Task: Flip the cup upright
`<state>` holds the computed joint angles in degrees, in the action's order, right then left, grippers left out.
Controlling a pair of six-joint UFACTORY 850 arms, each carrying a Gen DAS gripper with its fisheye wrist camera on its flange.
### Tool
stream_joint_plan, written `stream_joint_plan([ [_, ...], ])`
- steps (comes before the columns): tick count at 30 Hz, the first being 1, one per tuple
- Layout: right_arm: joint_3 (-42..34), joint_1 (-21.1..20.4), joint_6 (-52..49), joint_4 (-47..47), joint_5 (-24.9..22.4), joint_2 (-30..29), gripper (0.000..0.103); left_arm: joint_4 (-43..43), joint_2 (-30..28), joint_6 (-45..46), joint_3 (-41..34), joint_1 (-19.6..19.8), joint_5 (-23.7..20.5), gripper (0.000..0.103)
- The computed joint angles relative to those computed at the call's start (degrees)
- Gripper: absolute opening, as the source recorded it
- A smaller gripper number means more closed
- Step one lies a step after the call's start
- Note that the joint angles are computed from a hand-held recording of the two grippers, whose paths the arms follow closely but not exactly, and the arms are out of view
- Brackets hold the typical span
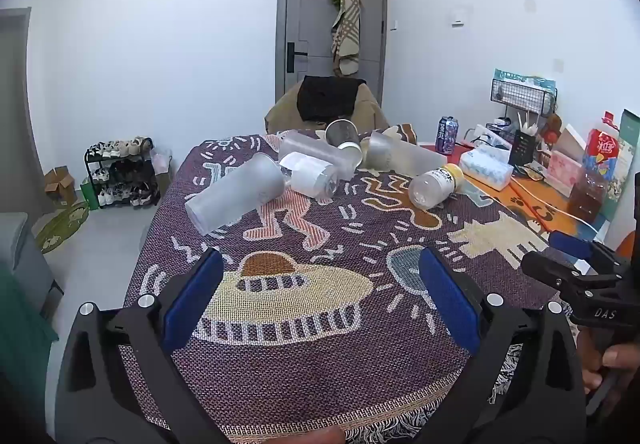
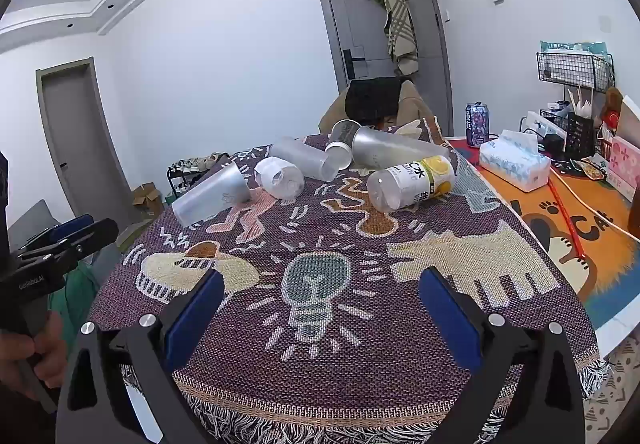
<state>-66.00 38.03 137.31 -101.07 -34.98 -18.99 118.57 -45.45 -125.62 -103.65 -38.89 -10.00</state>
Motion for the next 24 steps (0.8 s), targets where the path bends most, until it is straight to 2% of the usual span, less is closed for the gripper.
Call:
stream_joint_plan([
  [5, -0.1, -0.06, 0.16, -0.02, 0.04, -0.1, 0.096, -0.78, 0.12, 1.04, 0.1, 0.02, 0.12, 0.097],
  [8, -0.1, -0.06, 0.34, -0.19, -0.04, -0.13, 0.096, 4.48, 0.82, -4.37, 1.77, -0.3, -0.72, 0.097],
  [11, -0.88, 0.05, -0.48, 0.39, -0.13, -0.55, 0.096, 3.74, 0.14, -3.66, 1.09, -0.51, -0.86, 0.097],
  [14, -0.27, 0.06, -0.09, -0.03, -0.38, -0.18, 0.096, -1.03, -0.34, 1.15, -0.21, -0.57, -0.39, 0.097],
  [24, 0.18, 0.11, 0.06, -0.1, -0.61, 0.29, 0.096, -1.14, -0.09, 2.16, -0.26, -0.28, 0.41, 0.097],
])
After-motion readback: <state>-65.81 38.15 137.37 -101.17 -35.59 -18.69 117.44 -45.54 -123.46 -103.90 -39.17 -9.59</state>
